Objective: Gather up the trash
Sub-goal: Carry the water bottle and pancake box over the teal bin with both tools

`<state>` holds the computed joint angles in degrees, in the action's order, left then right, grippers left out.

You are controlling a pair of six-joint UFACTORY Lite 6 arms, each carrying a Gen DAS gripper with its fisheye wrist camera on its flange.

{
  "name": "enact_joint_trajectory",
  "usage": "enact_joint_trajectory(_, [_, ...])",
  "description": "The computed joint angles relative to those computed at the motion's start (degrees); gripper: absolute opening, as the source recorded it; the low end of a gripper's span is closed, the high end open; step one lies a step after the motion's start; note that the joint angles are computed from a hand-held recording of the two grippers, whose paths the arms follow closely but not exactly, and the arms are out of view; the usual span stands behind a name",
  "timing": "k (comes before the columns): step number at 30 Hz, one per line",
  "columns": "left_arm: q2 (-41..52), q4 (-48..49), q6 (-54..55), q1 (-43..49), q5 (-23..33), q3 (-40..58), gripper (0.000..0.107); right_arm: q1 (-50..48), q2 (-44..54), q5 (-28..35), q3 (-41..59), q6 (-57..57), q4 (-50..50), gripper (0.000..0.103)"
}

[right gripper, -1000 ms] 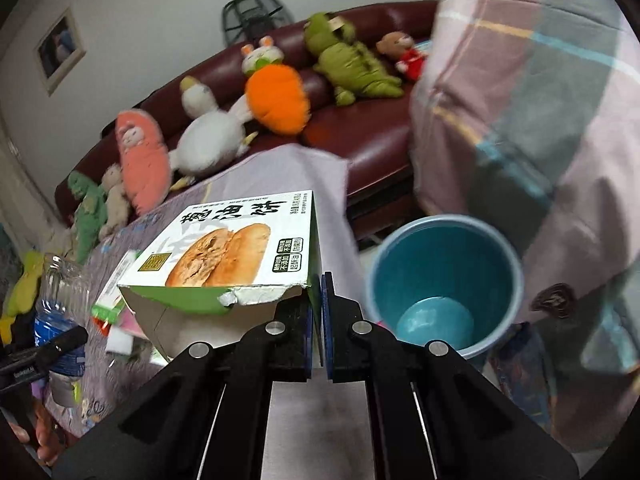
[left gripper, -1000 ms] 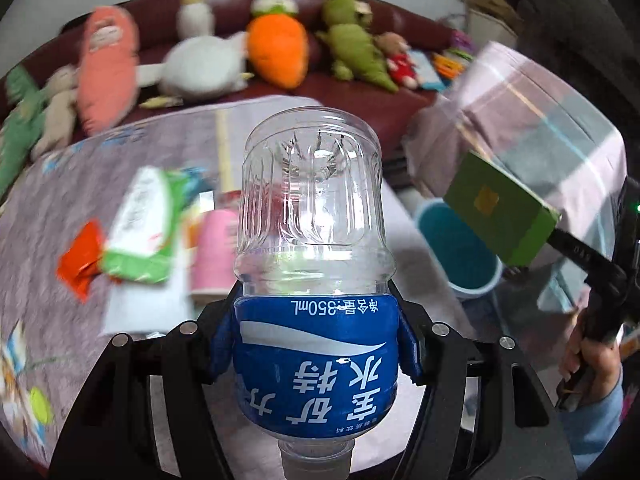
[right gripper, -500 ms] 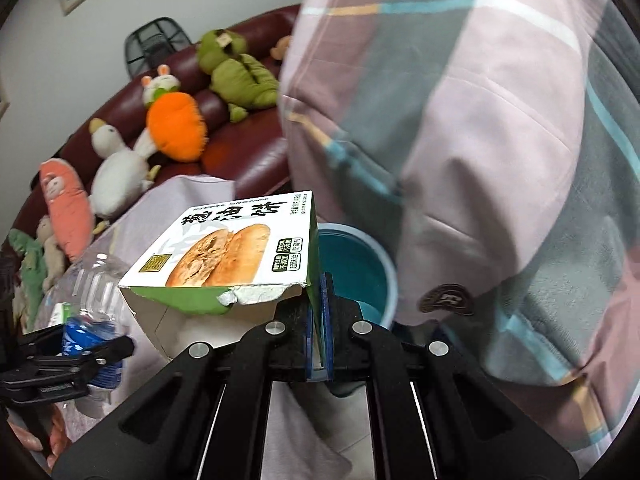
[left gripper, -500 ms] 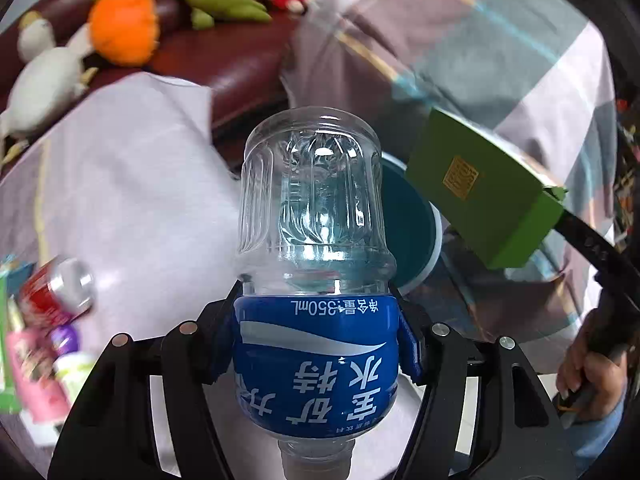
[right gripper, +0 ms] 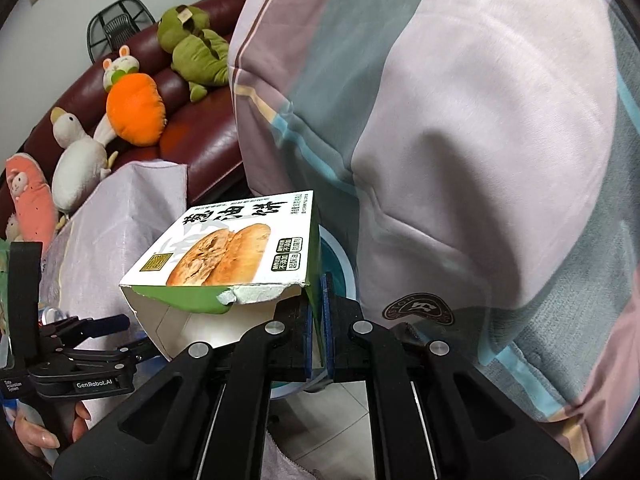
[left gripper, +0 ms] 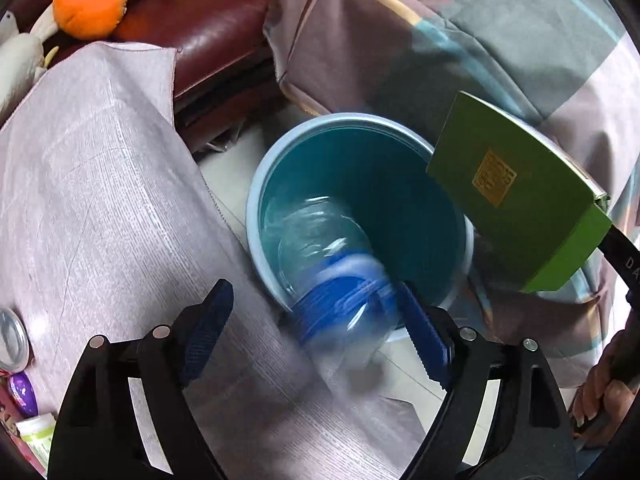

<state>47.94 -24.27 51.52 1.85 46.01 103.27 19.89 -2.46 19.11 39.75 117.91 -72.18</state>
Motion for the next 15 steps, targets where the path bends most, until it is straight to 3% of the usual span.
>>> enact_joint_trajectory(15, [0.3, -2.6, 2.6, 4.3, 2.8, 1.0, 0.086, -0.3, 7.0, -1.0, 5.8, -4.8, 2.9, 0.005])
